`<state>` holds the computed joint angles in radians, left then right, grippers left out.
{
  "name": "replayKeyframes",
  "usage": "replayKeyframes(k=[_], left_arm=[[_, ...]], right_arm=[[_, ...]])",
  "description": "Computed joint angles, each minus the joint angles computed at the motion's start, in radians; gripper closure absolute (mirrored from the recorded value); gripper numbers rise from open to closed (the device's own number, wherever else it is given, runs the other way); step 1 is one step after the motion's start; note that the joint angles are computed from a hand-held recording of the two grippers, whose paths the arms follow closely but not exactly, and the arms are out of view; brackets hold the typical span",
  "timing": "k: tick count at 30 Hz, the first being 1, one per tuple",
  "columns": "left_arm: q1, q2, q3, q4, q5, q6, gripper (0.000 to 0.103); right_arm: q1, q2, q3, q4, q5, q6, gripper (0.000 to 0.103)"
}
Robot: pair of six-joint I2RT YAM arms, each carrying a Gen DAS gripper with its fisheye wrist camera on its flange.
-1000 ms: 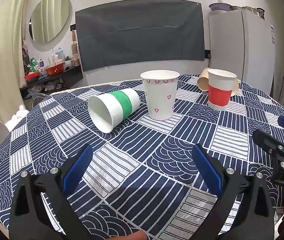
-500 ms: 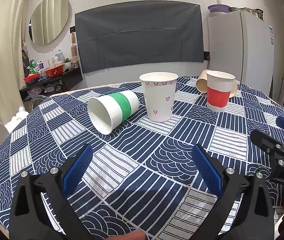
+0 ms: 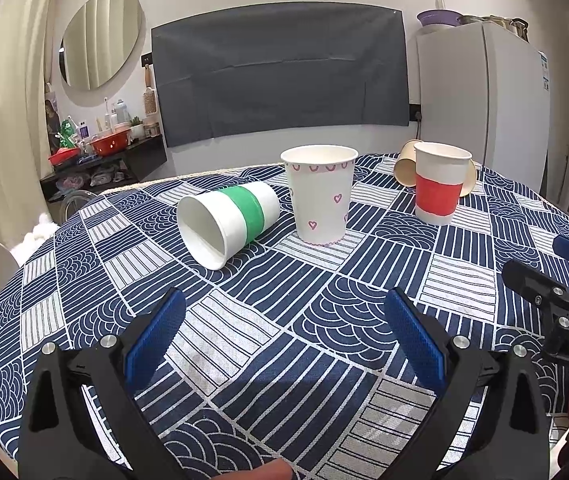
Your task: Flip cup upside down
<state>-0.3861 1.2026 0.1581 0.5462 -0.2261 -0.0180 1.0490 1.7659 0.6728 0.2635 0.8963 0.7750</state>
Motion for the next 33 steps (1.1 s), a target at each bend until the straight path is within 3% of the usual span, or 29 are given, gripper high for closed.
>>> replayKeyframes(k=[18,20,23,26,29,33], left_arm=[[0.03,-0.005,0.004,-0.015,0.05,-0.002,0.006],[0.037,-0.017,-0.001,-0.014,0.078,0.012,0.006],[0.001,-0.044,-0.025,0.021,0.026,0.048,0.006],[0.026,-0.126,-0.005,-0.071,0.075,0.08,0.006],[0.101,-0.19,0.053,-0.193,0.17,0.058,0.006],[0.149,-0.188,0.137,-0.272,0.194,0.062,0.006]], right_arm=[[0.004,-0.004,-0.007,0.015,0.0,-0.005,0.008],[0.0,0.008,0.036,-0.076,0.01,0.035,0.008],[-0.024,0.041,0.146,-0.284,-0.018,0.081,0.008],[-0.036,0.023,0.163,-0.294,-0.046,0.022,0.008],[-0.041,0.012,0.196,-0.326,-0.003,-0.045,0.008],[-0.096,0.011,0.252,-0.351,-0.012,-0.139,0.008]])
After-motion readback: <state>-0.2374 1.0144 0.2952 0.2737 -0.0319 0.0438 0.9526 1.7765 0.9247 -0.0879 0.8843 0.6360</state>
